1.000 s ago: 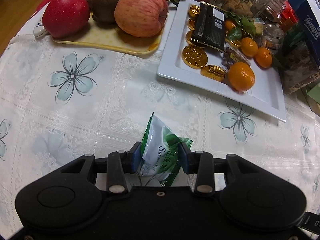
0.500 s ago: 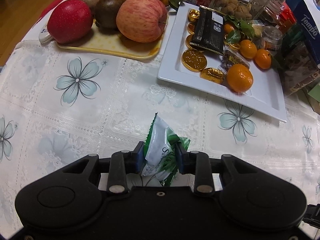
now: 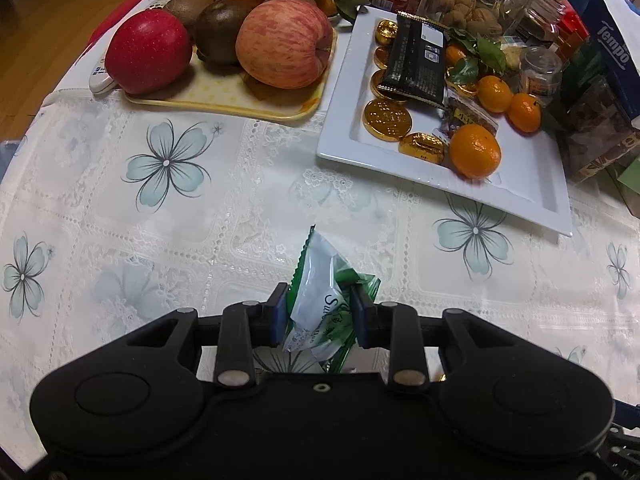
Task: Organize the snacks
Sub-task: 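Grasp the blue-white packet with the right tool while the left tool grasps the green-white candy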
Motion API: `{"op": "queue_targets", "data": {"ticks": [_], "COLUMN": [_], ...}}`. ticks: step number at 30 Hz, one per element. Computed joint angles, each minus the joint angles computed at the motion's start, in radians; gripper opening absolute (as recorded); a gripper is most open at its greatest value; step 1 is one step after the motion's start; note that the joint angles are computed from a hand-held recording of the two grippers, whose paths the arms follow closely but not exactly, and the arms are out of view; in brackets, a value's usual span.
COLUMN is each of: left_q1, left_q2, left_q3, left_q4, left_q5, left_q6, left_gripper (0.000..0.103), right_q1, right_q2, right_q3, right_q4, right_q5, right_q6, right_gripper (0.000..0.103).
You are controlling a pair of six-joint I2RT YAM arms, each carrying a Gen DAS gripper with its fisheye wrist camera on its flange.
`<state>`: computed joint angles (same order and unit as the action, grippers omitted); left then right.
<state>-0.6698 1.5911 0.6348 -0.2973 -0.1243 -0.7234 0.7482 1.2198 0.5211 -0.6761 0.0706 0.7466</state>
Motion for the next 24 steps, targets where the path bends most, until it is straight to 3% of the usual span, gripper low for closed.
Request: {"op": "queue_targets", "data": {"ticks": [8,15,24], "left_q1": [0.008,0.002,0.035], "left_q2": [-0.012,-0.031,-0.064], "left_q3": [-0.001,-0.005,-0.02], "left_q4": [-0.013,-0.021,-0.037], "left_q5": [0.008,0.006,0.005], "left_q6": [-0.003,0.006,0.023], "left_gripper": [0.04,0.04,0.04], "right_q1": [0.032,0.025,0.125], "right_q2": [0.128,0.191,0.161], "right_q3": [0.005,0.003,0.041], "right_q4": [0.079,0.181,0.081], "right_q5": [0.009,0.038,0.077], "right_q6": [-0.019,0.039,-0.094], "right_gripper": [0.042,0.049,0.05]}}
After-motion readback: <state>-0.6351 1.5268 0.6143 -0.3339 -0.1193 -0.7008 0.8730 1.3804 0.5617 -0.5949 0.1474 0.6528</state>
